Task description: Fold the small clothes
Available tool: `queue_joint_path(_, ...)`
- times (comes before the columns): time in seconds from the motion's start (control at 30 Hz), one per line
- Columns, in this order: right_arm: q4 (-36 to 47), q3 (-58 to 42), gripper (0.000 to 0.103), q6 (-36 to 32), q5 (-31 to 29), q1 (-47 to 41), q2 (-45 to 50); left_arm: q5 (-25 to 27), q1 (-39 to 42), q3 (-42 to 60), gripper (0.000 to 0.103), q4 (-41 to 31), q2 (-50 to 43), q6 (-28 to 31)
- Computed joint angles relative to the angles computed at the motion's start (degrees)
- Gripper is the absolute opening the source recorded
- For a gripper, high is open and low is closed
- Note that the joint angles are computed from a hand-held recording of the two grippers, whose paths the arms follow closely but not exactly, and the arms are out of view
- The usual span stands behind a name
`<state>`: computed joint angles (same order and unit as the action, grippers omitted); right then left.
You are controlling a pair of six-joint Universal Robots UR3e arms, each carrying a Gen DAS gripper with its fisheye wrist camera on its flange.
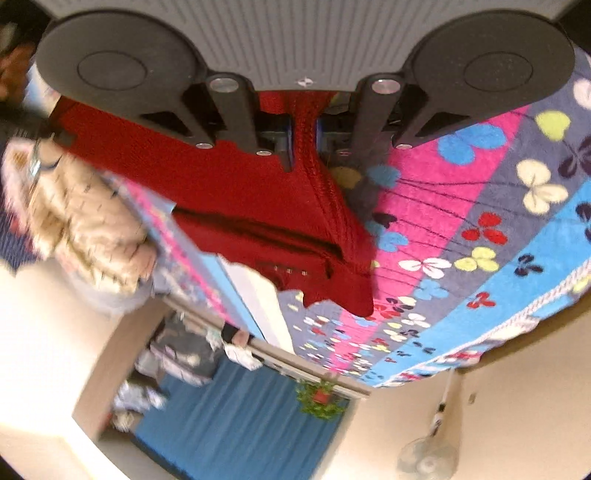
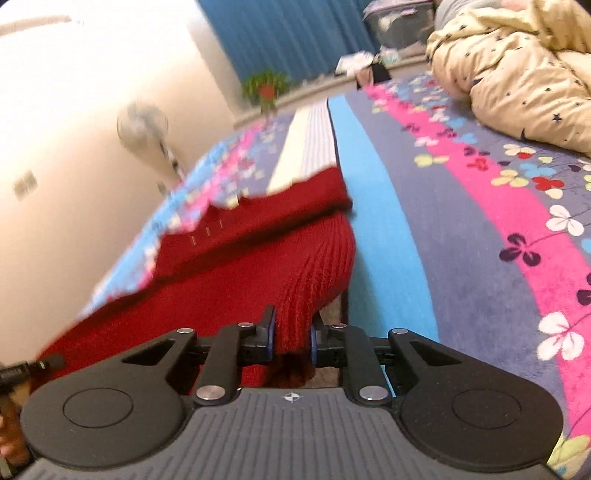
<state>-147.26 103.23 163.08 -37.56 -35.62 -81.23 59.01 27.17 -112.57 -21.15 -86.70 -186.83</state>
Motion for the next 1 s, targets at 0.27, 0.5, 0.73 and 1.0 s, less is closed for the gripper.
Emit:
queue_joint_path(0.27,44.16,4.37,0.014,-34.08,16.91,-17.26,-20.38,-18.37,15.27,2.50,0.010,-31.51,20.35,12.05)
queue_joint_path(0.5,87.00,-9.04,0.014,-61.22,21.03,-27.75,-23.19,-28.59,26.18,13.53,0.011,-61.51,24.36,29.09)
queue_joint_path(0.73,18.10,-17.93,0.014,-14.23,5.93,-3.74,6.51,-10.15,9.01,28.82,0.011,-35.14,-9.92,3.70)
queue_joint_path(1.0,18.74,-57.52,0.014,6.98,-15.60,11.54,41.11,0.22,1.22,64.71,0.011,-41.70,-43.91,4.17)
